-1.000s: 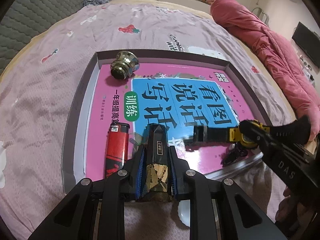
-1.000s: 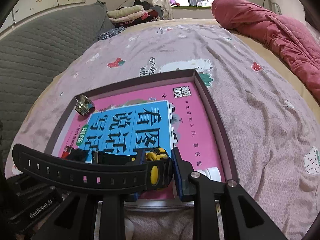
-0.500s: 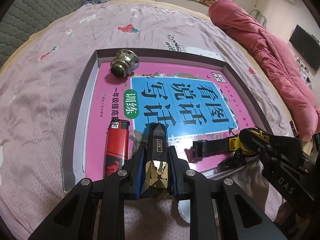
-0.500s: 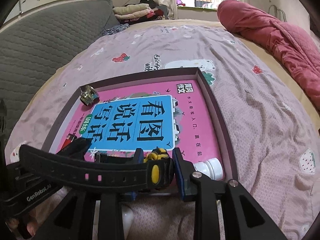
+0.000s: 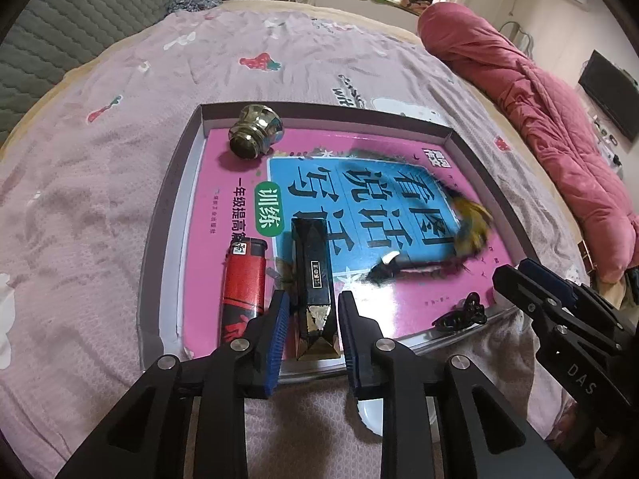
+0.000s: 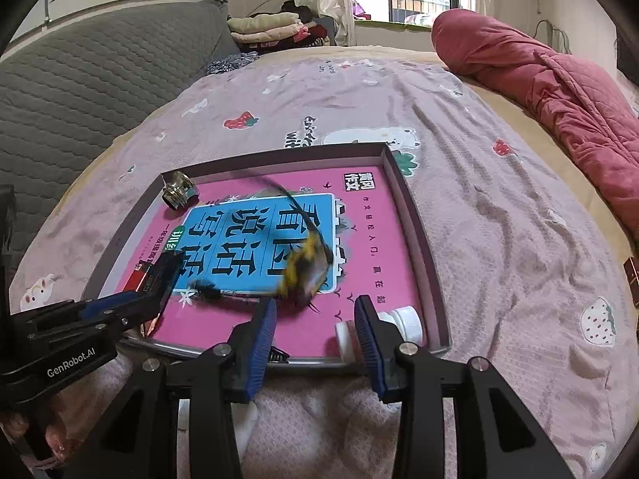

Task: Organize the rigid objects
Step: 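Lower pen case onto book, open left tool while right tool releases watch in tray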

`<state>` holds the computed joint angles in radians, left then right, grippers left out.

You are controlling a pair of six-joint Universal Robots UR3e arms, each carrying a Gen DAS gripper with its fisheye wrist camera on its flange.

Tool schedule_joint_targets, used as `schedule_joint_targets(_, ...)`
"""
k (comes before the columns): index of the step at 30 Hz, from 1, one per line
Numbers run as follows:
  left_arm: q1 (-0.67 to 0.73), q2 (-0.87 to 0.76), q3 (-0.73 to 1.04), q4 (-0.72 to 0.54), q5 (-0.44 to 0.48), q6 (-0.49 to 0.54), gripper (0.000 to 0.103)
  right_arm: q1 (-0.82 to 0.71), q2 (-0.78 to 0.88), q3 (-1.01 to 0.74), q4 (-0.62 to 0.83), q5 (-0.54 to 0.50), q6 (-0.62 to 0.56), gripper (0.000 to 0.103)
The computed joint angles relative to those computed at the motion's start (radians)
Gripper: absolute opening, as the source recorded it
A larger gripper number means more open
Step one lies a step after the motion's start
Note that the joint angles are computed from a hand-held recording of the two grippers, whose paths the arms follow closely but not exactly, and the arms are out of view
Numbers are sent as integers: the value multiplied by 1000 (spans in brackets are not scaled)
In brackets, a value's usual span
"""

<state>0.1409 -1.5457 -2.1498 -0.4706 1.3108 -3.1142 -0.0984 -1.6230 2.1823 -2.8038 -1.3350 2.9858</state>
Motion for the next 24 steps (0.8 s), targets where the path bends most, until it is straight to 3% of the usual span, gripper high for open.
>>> schedule_joint_targets(11,5,42,0,-18,-2,-6,34,-36,-101,30,31,24,-10,41)
schedule_joint_targets(14,2,58,-2,-21,3,-9,46,-39,-118,32,38,27,-7,41)
schedule_joint_targets(24,11,100,-4,-39,-8,-12,47,-37,-138,34,53,14,-7,42)
